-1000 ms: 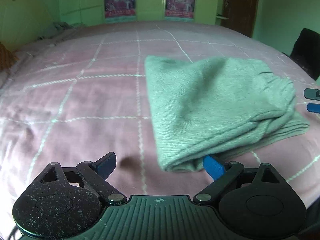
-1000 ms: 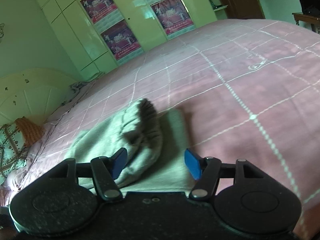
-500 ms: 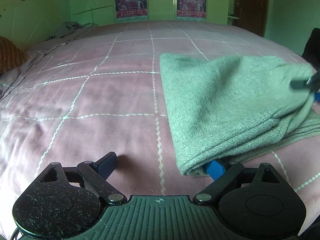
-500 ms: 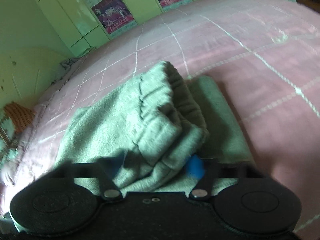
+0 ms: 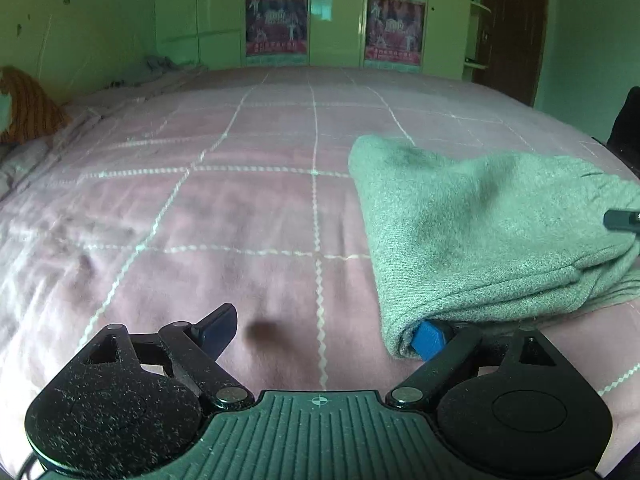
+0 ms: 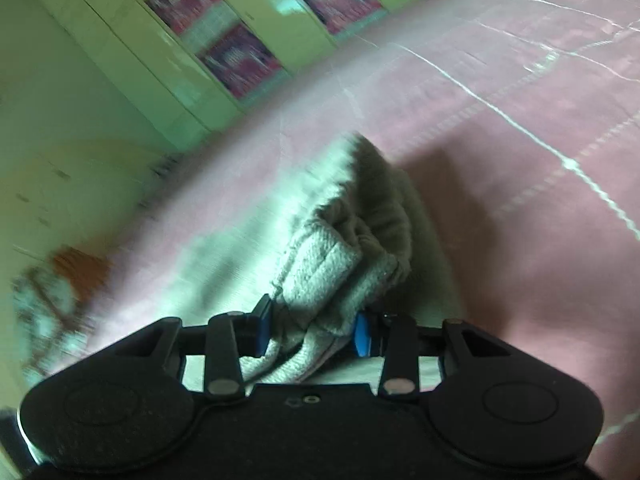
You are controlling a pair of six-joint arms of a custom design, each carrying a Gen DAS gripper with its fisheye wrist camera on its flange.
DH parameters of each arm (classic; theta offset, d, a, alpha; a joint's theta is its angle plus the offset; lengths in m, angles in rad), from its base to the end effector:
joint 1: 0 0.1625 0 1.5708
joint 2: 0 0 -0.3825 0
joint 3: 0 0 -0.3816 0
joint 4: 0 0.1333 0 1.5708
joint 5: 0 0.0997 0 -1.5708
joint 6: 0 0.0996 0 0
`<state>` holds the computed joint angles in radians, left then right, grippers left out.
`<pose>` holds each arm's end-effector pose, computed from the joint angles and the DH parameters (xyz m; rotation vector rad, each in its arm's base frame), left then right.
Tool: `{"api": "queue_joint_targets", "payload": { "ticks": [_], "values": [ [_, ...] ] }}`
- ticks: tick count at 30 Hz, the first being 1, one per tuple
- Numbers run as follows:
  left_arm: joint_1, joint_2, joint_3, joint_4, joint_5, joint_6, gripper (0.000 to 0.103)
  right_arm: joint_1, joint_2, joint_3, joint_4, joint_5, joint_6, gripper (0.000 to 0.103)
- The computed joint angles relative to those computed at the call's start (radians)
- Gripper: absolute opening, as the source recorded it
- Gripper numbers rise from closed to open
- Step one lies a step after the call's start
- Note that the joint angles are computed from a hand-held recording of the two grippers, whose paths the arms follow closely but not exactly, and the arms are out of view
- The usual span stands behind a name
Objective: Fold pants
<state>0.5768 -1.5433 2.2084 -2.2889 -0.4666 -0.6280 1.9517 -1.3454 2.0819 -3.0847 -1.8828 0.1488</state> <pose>-0.2247 -0.4114 0.2699 0.3667 2.1799 -1.0274 0.2834 -0.4313 0.2814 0.1451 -2.8018 1.2219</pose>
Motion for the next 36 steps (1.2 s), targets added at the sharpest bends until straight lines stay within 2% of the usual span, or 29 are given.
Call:
{"api": "queue_joint_targets", "payload": {
  "ticks": [2,3,6,8,9,10,11,12,13,14,15,17,19,20,22,24,25,27,29,30,31,32,34,36],
  "values": [
    [0.006,0.012,-0.010,0.016,-0.012,0.011,0.090,0.008,0.013,-0.019,0.041,-0.048,-0.014,0.039],
    [0.005,0.014,-0.014,0.035,-0.014,0.005,0.090,0.005,0.015,-0.027,0.083,-0.078,0.007,0.039],
    [0.012,-0.030,-0.032,0.113,-0.095,-0.046,0.090,0.003,-0.008,0.000,0.072,-0.081,0.023,0.042],
    [0.008,-0.092,-0.017,0.108,-0.153,-0.083,0.090,0.017,-0.031,0.014,0.080,-0.102,0.010,0.049],
    [0.005,-0.128,-0.004,0.097,-0.171,-0.106,0.090,0.022,-0.040,0.009,0.098,-0.115,0.005,0.057],
    [-0.005,-0.159,0.012,0.080,-0.164,-0.130,0.089,0.031,-0.052,0.008,0.108,-0.136,-0.004,0.063],
    [-0.013,-0.181,0.028,0.039,-0.152,-0.127,0.084,0.048,-0.052,0.001,0.097,-0.169,-0.023,0.062],
    [-0.016,-0.186,0.041,-0.023,-0.138,-0.097,0.075,0.068,-0.055,0.004,0.064,-0.215,-0.054,0.043],
    [-0.010,-0.175,0.042,-0.087,-0.138,-0.057,0.061,0.085,-0.039,-0.008,0.023,-0.239,-0.096,0.024],
    [0.004,-0.150,0.036,-0.166,-0.154,-0.017,0.058,0.086,-0.043,-0.013,0.012,-0.230,-0.131,0.022],
    [0.019,-0.118,0.026,-0.247,-0.179,0.025,0.058,0.093,-0.037,-0.028,0.012,-0.228,-0.158,0.021],
    [0.038,-0.033,-0.005,-0.385,-0.235,0.118,0.058,0.109,0.007,-0.068,-0.005,-0.228,-0.268,0.021],
    [0.050,0.051,-0.046,-0.438,-0.291,0.196,0.058,0.117,0.047,-0.101,0.008,-0.220,-0.367,0.020],
    [0.058,0.091,-0.071,-0.416,-0.314,0.209,0.058,0.119,0.063,-0.113,0.032,-0.229,-0.402,0.018],
    [0.083,0.154,-0.128,-0.293,-0.348,0.181,0.058,0.125,0.109,-0.145,0.111,-0.334,-0.446,0.018],
    [0.077,0.183,-0.142,-0.291,-0.325,0.194,0.058,0.119,0.108,-0.150,0.138,-0.347,-0.430,0.018],
    [0.071,0.180,-0.134,-0.353,-0.345,0.225,0.058,0.124,0.102,-0.157,0.144,-0.338,-0.414,0.018],
    [0.064,0.192,-0.125,-0.472,-0.356,0.281,0.058,0.135,0.080,-0.143,0.076,-0.298,-0.441,0.021],
    [0.077,0.223,-0.161,-0.443,-0.348,0.304,0.059,0.139,0.072,-0.132,0.017,-0.273,-0.484,0.021],
    [0.096,0.240,-0.192,-0.367,-0.360,0.284,0.059,0.135,0.076,-0.131,0.006,-0.274,-0.501,0.022],
    [0.131,0.254,-0.220,-0.296,-0.405,0.273,0.059,0.124,0.081,-0.138,0.036,-0.284,-0.503,0.020],
    [0.143,0.256,-0.234,-0.267,-0.417,0.268,0.058,0.113,0.094,-0.157,0.107,-0.321,-0.486,0.020],
    [0.136,0.258,-0.246,-0.295,-0.397,0.294,0.058,0.085,0.132,-0.198,0.180,-0.367,-0.452,0.019],
    [0.133,0.283,-0.262,-0.399,-0.365,0.373,0.058,0.092,0.121,-0.218,0.200,-0.346,-0.446,0.020]
  ]
}}
